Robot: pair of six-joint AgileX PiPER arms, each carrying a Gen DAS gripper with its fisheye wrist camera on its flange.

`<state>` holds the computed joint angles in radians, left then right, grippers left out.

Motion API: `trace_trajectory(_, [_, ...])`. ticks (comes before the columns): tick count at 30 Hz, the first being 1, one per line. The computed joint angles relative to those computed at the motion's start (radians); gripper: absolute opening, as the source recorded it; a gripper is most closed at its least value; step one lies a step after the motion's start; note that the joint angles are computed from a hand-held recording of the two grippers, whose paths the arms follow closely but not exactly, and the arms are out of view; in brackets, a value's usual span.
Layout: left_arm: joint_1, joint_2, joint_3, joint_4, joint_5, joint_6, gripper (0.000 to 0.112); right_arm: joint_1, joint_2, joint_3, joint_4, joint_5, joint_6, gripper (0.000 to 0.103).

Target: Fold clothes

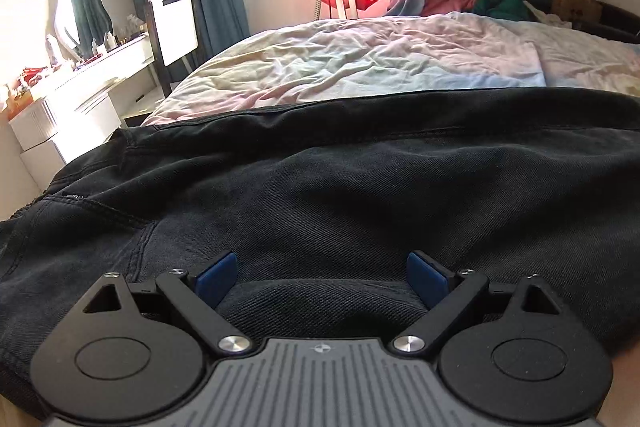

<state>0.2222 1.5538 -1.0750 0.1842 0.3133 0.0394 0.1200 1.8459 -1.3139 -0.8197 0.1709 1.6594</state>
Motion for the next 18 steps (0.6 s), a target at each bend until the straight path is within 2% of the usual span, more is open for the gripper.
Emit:
trace_trajectory(4, [0.006, -0.018, -0.001, -0.020, 0.015, 0.013, 0.093, 0.008, 0.007, -0.013, -0.009, 0.022, -0.015, 0.011])
trace_trajectory(7, [0.005, -0.018, -0.019, -0.029, 0.040, 0.025, 0.094, 0.002, 0.018, -0.029, 0.096, 0.035, -0.119, 0.011])
trace_trajectory(9, [0.010, -0.016, -0.029, -0.060, 0.050, 0.060, 0.094, 0.018, 0.025, -0.054, 0.083, 0.076, -0.145, 0.011])
trace_trajectory(14, [0.055, -0.005, -0.069, -0.256, 0.085, 0.242, 0.095, 0.113, 0.034, -0.147, -0.128, 0.249, -0.071, 0.012])
trace_trajectory(18, [0.083, -0.018, -0.086, -0.265, 0.078, 0.263, 0.095, 0.245, 0.059, -0.274, -0.312, 0.455, -0.033, 0.012])
